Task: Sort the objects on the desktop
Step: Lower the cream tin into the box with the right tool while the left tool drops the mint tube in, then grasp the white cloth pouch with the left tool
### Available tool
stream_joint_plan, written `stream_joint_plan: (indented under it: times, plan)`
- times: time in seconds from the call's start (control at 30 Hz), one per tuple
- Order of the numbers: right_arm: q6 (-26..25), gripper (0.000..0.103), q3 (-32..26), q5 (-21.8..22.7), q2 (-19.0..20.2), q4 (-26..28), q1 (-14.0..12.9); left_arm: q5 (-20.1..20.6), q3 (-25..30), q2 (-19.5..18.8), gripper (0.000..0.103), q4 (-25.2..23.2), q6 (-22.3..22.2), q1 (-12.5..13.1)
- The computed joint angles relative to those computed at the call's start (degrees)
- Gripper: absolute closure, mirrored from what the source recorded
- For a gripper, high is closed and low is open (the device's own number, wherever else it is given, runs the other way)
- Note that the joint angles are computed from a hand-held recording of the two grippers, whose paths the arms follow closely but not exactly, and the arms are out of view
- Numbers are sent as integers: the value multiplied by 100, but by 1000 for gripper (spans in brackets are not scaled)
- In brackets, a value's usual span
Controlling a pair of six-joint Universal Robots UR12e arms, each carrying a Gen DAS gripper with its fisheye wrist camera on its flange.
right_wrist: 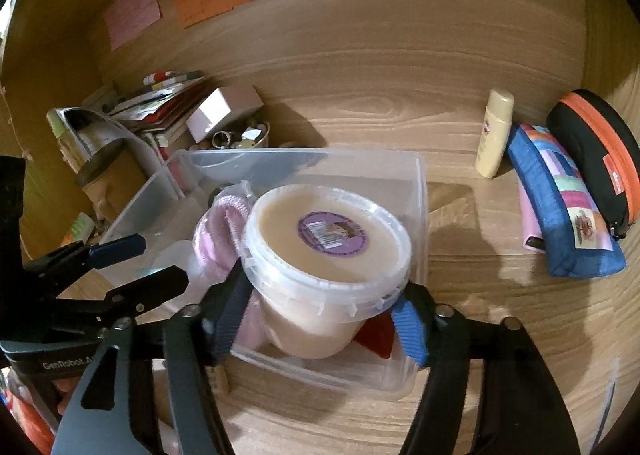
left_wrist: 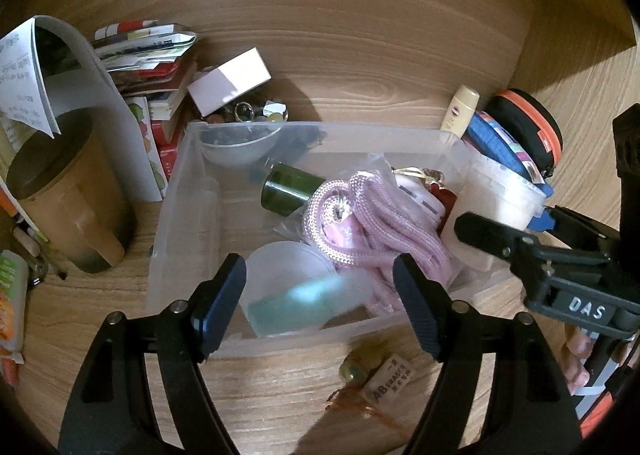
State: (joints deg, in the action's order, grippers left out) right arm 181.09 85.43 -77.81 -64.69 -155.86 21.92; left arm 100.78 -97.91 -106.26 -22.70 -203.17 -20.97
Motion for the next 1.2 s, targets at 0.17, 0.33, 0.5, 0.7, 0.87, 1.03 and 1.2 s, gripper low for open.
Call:
stream_joint_plan:
  times: [0.17,0.33,0.5,0.7,0.87,1.03,1.2]
  plan:
    - [191,23,88,277,-95,105,-48,2,-89,83,22,81,-70,-10]
    - [367,22,184,544,-192,207,-95,117,-211,217,18,187,-78,-66]
    - [355,22,313,475,-306,192,-53,203,-315,331,15,259,-97,-116]
    - [386,17,530,358,-470,10,-18,232,-479,490,14,198,-146,-188]
    - [300,17,709,283,-578,18,16,105,-621,614,13,-44,-247,-257]
    - [262,17,880,288,-679,-51,29,-140,-808,755,13,-383,-340,-357]
    - [279,17,1019,389,-747,-98,18,-123,-912,816,13,-689,-387,-493]
